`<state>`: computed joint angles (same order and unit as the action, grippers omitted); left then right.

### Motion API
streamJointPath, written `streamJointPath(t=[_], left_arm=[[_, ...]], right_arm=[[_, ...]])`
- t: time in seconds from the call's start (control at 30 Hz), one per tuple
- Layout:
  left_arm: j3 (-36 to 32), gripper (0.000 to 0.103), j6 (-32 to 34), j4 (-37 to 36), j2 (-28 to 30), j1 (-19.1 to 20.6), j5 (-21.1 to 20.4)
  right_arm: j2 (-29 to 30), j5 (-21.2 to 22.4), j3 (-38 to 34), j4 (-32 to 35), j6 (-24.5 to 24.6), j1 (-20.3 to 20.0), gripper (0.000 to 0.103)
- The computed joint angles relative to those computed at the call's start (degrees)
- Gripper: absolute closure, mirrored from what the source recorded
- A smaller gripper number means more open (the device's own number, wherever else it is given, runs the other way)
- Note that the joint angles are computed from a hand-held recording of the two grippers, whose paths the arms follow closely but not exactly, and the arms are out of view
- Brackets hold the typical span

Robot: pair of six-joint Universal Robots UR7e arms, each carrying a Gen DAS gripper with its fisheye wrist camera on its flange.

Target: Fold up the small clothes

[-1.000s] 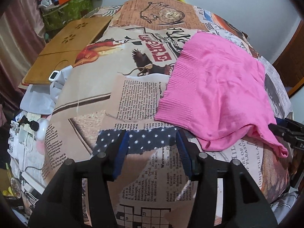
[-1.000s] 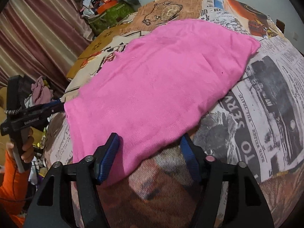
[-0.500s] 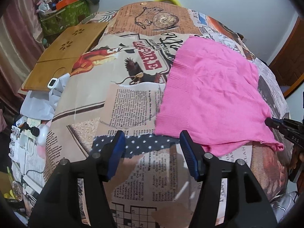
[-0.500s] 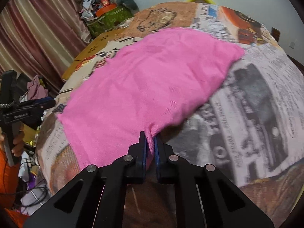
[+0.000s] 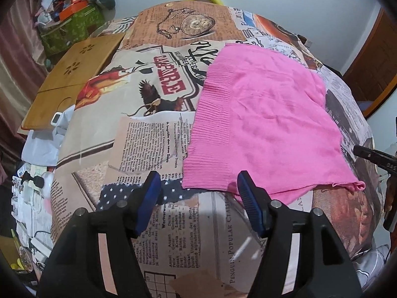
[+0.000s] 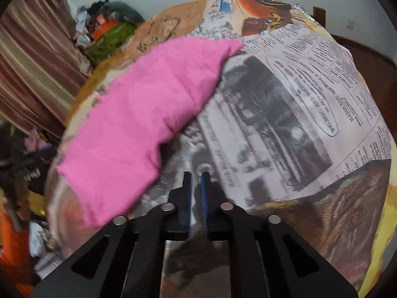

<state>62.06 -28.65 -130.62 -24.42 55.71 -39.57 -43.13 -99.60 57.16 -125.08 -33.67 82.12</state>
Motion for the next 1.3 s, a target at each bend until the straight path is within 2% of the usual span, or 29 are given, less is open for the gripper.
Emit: streamJointPath(t=[0.1,0.17,0.37,0.4,0.43,0.5,0.6,0.8,1.13,1.27,1.3], left_arm=[[0.7,0.039,-0.2,-0.9,-0.3,0.0,-0.4],[1.3,0.039,-0.2,-1.3,-0.6,-0.1,-0.3],[3.9,0.039,-1.3,-2.5,-2.1,-0.2,0.0],[4.2,0.039,-1.5,-2.6,-2.3,-0.1,0.0],[4.4,0.039,-1.7,-2.7,-2.4,-0.1,0.0],[4.5,0.039,-2.2,-2.5,-2.6,0.0,0.0],[4.0,0.039,-2.7,-2.4,-2.4,0.2,-0.3],[2.0,0.039,-1.4,-1.7,-1.0,0.1,-1.0],[-2.5,0.039,2.1,0.5,1.9,-0.7,-2.6],[-3.7,0.034,4.0,1.8,3.0,-1.6,-2.4],[-3.7,0.033,4.6,1.9,3.1,-1.9,-2.5]], right_arm=[[-0.1,1.9,0.7,-0.1,0.2,0.8,0.049],[0.5,2.0,1.1,-0.2,-0.5,1.5,0.041],[4.5,-0.6,-0.1,0.2,-2.8,2.5,0.041],[4.7,-0.5,0.2,-0.9,-3.3,2.6,0.044],[5.0,-0.2,-0.2,-0.9,-3.6,2.6,0.050],[5.3,1.0,-1.8,1.5,-4.1,2.5,0.087],[5.5,0.4,-2.4,2.1,-6.1,2.5,0.095],[4.8,-2.5,-1.8,-0.4,-9.4,2.2,0.096],[3.1,-4.0,-2.5,-1.6,-6.3,0.2,0.095],[1.0,-3.5,0.1,-3.2,-6.3,0.3,0.092],[0.5,-3.1,0.6,-3.4,-6.3,0.4,0.088]])
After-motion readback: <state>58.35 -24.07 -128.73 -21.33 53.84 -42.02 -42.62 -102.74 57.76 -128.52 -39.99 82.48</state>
